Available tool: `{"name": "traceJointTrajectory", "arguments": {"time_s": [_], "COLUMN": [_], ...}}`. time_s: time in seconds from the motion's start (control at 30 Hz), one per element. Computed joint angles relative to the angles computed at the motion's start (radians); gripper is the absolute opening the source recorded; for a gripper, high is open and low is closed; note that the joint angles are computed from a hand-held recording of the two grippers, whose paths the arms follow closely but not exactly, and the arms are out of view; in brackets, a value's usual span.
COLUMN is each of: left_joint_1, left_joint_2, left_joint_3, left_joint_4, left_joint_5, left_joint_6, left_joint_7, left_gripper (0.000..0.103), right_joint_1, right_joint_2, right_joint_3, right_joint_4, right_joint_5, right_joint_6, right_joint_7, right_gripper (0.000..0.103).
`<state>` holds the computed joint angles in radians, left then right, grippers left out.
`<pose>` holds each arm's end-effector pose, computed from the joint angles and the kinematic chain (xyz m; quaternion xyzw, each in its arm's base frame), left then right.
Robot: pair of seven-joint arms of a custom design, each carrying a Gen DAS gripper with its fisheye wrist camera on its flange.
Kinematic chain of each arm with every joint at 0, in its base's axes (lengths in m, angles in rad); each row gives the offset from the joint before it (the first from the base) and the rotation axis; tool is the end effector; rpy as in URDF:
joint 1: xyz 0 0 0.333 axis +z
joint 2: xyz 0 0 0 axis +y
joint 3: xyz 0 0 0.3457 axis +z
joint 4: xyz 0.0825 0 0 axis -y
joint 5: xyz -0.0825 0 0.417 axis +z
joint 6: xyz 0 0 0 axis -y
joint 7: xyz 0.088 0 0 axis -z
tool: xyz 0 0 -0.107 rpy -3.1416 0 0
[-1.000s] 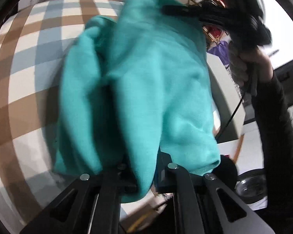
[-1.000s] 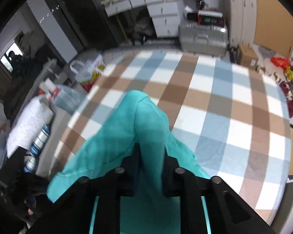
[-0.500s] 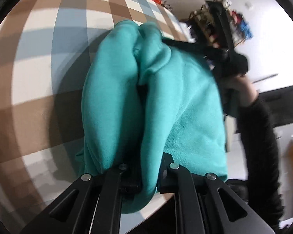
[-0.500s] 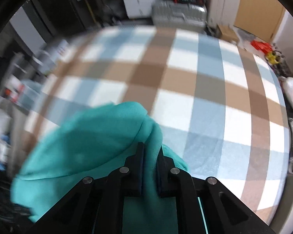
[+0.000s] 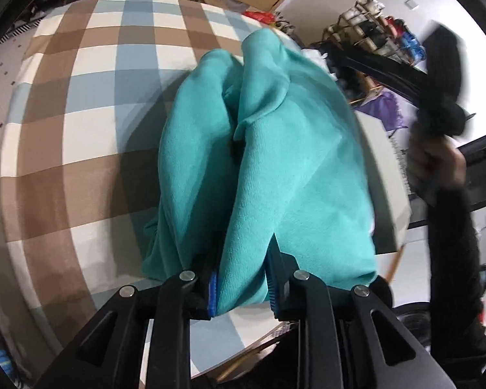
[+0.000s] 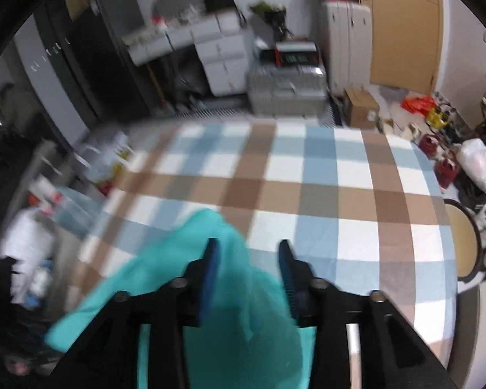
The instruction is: Fold large clothes
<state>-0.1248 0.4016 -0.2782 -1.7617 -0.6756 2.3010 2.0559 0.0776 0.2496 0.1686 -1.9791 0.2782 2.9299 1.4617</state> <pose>0.6528 -0.2715 0.3755 0.5116 -0.7978 0.2731 0.1648 0.6657 0.1414 0.4325 -0.6891 0.6335 -0.1533 0.3167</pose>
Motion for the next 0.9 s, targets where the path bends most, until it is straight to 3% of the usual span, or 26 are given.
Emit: {"name": "traceJointTrajectory", "arguments": {"time_s": [0.07,0.17,0.23,0.3,0.37,0.43,0.53,0.6,0.63,0.67,0.77,0.8,0.87,0.9], "left_joint_1": [-0.002,0.000,-0.001,-0.025,-0.071,-0.092,-0.077,-0.068,-0.072,-0.077,-0.112,-0.092,-0.035,-0.021], "left_joint_2": [0.000,-0.006,-0.040,-0.093,-0.132,-0.179,-0.245,-0.236,-0.210,-0.164,0.008,0.055,0.091,0.100], "left_joint_3": [0.002,0.005,0.013,0.027,0.048,0.058,0.023,-0.002,-0.006,-0.008,0.032,0.016,-0.034,-0.043], "left_joint_4": [-0.002,-0.004,-0.034,-0.076,-0.104,-0.153,-0.217,-0.221,-0.202,-0.164,-0.017,0.013,0.021,0.027], "left_joint_5": [-0.005,-0.019,-0.005,0.057,0.177,0.252,0.161,0.063,0.046,0.044,0.168,0.142,0.041,0.019], "left_joint_6": [0.009,0.011,0.015,0.047,0.113,0.181,0.294,0.317,0.310,0.280,0.150,0.136,0.160,0.153], "left_joint_7": [-0.018,-0.057,-0.078,-0.111,-0.171,-0.216,-0.123,0.000,0.020,0.021,-0.158,-0.147,-0.074,-0.060], "left_gripper": [0.018,0.018,0.019,0.020,0.020,0.020,0.021,0.031,0.039,0.040,0.038,0.038,0.037,0.037], "right_joint_1": [-0.090,-0.057,-0.021,0.017,0.063,0.086,0.127,0.130,0.120,0.102,0.073,0.076,0.053,0.056], "right_joint_2": [-0.089,-0.205,-0.240,-0.220,-0.195,-0.169,-0.148,-0.145,-0.143,-0.148,-0.198,-0.218,-0.264,-0.270], "right_joint_3": [0.118,0.134,0.129,0.117,0.103,0.086,0.052,0.060,0.070,0.089,0.071,0.045,-0.008,-0.028], "right_joint_4": [-0.075,-0.200,-0.252,-0.278,-0.318,-0.305,-0.289,-0.292,-0.287,-0.284,-0.289,-0.295,-0.322,-0.329], "right_joint_5": [0.198,0.288,0.331,0.268,0.202,0.258,0.269,0.389,0.488,0.643,0.979,1.051,1.220,1.227], "right_joint_6": [-0.050,-0.088,-0.160,-0.198,-0.067,-0.042,-0.019,0.003,0.005,-0.002,-0.116,-0.176,-0.408,-0.470], "right_joint_7": [-0.220,-0.366,-0.432,-0.360,-0.291,-0.303,-0.291,-0.362,-0.438,-0.559,-0.765,-0.790,-0.874,-0.876], "right_gripper": [0.047,0.047,0.047,0.044,0.045,0.045,0.045,0.045,0.045,0.045,0.044,0.042,0.038,0.038]}}
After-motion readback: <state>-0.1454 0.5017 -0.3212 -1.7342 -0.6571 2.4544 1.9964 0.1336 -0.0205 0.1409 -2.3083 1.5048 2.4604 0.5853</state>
